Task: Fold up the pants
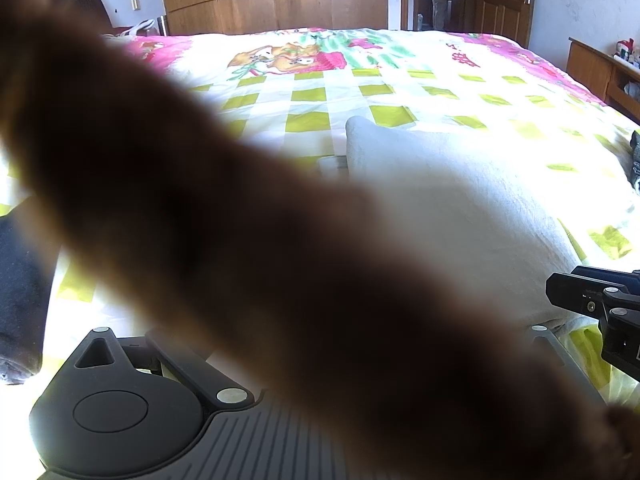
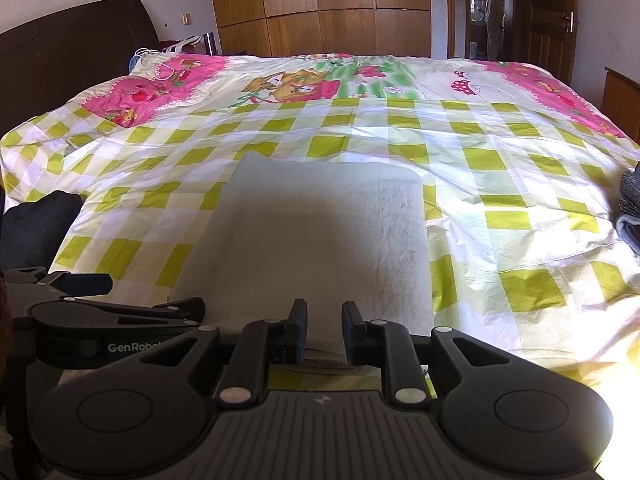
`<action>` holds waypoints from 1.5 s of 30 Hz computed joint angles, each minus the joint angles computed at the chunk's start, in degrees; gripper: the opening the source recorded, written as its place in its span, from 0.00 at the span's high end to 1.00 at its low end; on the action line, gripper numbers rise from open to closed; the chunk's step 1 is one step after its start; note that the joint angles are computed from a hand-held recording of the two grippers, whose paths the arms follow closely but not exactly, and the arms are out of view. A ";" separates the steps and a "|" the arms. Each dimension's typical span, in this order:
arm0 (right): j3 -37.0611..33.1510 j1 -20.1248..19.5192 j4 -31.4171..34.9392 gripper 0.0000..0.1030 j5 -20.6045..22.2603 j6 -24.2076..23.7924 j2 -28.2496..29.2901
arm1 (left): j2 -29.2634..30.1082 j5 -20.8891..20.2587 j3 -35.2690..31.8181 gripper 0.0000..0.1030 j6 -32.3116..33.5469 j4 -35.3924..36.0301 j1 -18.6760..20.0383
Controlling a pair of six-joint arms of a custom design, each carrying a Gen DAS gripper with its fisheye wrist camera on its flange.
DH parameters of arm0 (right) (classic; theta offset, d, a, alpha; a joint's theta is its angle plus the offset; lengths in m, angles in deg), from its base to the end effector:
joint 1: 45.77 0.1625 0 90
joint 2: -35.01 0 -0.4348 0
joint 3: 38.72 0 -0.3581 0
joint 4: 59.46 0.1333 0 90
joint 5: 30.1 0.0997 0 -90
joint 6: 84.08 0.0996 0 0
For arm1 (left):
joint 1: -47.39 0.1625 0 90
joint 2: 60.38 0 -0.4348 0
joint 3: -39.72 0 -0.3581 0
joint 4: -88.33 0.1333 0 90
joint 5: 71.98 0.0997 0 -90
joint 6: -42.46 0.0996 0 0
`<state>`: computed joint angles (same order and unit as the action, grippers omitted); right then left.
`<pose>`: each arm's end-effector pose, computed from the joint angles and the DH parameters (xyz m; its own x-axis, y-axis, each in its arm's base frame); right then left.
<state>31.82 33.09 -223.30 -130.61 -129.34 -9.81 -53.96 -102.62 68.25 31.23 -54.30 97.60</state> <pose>-0.0359 -0.7782 0.3224 -0.7522 -0.2377 0.6146 -0.5758 0.6906 -0.4376 -0.3667 -0.7825 -0.1093 -0.6669 -0.0196 -0.7449 0.4892 0.7425 -0.4575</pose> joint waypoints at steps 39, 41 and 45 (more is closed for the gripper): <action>1.17 0.95 0.00 0.67 -3.33 0.64 -0.47 | -3.86 2.76 7.26 0.02 -6.30 2.37 -1.57; 1.29 1.00 -0.82 0.67 -3.69 0.31 -0.39 | -3.91 2.80 7.41 0.02 -6.19 2.17 -1.58; 1.16 1.06 -1.17 0.66 -4.05 0.39 -0.29 | -3.61 2.87 6.91 0.02 -5.69 2.21 -1.66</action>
<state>32.98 34.15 -224.47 -134.66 -128.95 -10.10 -57.57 -99.75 75.16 25.53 -52.09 95.94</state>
